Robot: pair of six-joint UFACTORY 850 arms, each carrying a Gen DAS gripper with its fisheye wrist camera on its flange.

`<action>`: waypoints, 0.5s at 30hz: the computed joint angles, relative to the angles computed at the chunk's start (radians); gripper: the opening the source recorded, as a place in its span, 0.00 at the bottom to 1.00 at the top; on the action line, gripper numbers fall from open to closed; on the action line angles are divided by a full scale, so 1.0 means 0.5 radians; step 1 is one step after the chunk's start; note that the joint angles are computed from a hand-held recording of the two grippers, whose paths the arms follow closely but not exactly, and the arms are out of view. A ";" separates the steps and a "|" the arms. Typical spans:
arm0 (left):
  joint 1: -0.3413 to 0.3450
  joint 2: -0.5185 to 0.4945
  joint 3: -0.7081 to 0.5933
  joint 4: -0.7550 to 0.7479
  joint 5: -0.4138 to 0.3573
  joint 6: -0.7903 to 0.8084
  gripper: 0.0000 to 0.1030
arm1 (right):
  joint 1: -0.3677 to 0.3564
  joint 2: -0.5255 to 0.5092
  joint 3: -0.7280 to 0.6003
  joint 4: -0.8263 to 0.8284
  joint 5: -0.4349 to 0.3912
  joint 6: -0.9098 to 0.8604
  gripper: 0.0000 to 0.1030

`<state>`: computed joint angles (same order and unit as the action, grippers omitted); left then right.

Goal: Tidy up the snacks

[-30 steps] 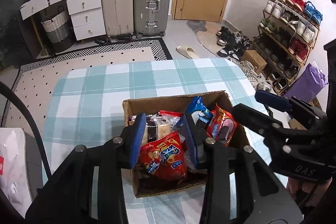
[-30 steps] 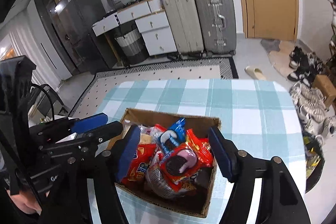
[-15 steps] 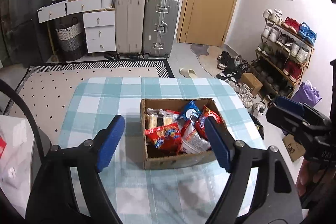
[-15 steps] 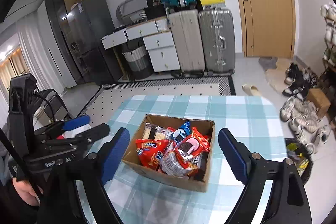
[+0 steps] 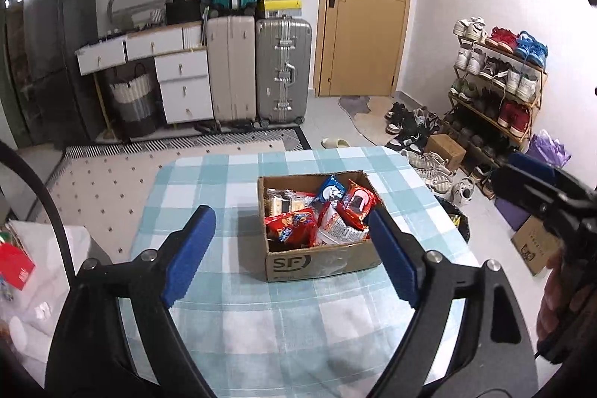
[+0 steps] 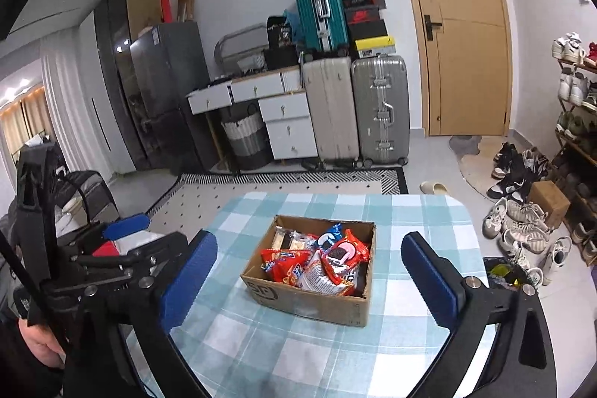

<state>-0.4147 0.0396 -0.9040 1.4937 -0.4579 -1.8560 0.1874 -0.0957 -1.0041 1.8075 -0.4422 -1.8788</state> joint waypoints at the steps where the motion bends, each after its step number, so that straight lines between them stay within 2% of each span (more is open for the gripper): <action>1: -0.024 0.026 0.025 0.044 -0.031 -0.037 0.82 | -0.003 0.018 0.020 0.038 -0.001 -0.036 0.98; 4: -0.103 0.114 0.113 0.131 -0.148 -0.144 0.85 | -0.014 0.094 0.120 0.198 -0.014 -0.209 0.99; 7: -0.183 0.212 0.236 0.248 -0.250 -0.339 1.00 | -0.021 0.127 0.201 0.386 -0.036 -0.429 1.00; 10: -0.224 0.275 0.339 0.351 -0.307 -0.492 1.00 | 0.000 0.144 0.292 0.686 0.000 -0.805 1.00; 15: -0.303 0.284 0.490 0.491 -0.558 -0.679 1.00 | -0.060 0.121 0.445 0.932 -0.194 -1.098 1.00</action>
<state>-0.5662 0.1815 -0.6589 1.7392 -0.7367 -2.1954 0.1574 -0.0350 -0.7814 2.2735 -0.5390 -2.4275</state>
